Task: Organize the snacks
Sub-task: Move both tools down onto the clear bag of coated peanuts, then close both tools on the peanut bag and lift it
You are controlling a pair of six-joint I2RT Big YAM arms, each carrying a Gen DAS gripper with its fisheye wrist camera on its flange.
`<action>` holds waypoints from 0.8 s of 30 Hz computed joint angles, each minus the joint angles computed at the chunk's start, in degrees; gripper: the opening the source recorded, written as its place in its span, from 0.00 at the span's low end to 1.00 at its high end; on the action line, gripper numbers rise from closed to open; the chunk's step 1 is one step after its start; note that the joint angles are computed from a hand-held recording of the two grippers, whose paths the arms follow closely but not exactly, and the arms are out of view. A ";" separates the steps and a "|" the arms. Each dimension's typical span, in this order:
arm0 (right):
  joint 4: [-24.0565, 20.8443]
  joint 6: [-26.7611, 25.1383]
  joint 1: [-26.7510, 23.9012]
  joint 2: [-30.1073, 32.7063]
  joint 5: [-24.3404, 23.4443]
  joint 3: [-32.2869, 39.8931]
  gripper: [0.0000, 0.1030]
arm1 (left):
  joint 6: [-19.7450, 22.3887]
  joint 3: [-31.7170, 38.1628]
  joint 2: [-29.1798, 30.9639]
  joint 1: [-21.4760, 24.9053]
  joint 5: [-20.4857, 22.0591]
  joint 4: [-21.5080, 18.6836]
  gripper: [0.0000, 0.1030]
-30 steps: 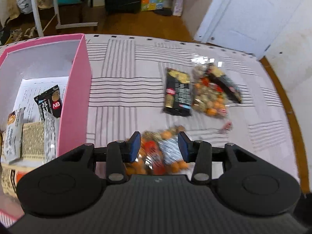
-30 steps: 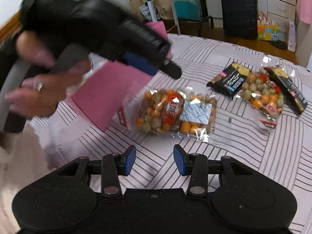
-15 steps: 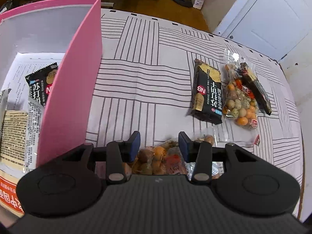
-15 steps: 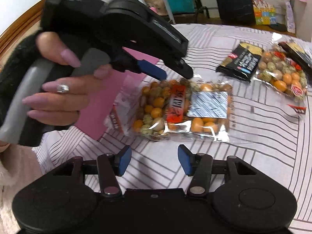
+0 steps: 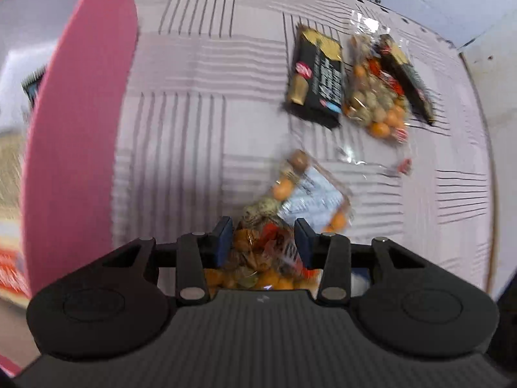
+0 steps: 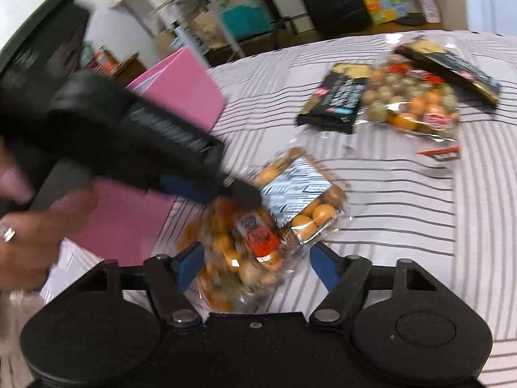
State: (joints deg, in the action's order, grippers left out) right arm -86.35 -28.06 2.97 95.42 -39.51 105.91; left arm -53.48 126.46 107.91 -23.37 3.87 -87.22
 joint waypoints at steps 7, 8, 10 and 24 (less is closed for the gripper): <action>3.16 2.00 -0.52 -4.14 2.36 -5.42 0.86 | -2.40 -11.02 -6.44 -2.46 -2.46 10.09 0.36; 4.51 2.41 -0.31 -5.28 2.78 -6.88 0.88 | -1.72 -11.64 -6.75 -2.99 -3.39 10.65 0.36; 8.20 2.94 0.81 -7.54 4.95 -9.97 0.93 | -0.76 -11.34 -6.68 -4.08 -5.40 10.32 0.36; 14.15 6.07 1.94 -10.57 9.90 -14.25 1.00 | -2.36 -14.68 -8.04 -4.92 -1.94 12.80 0.41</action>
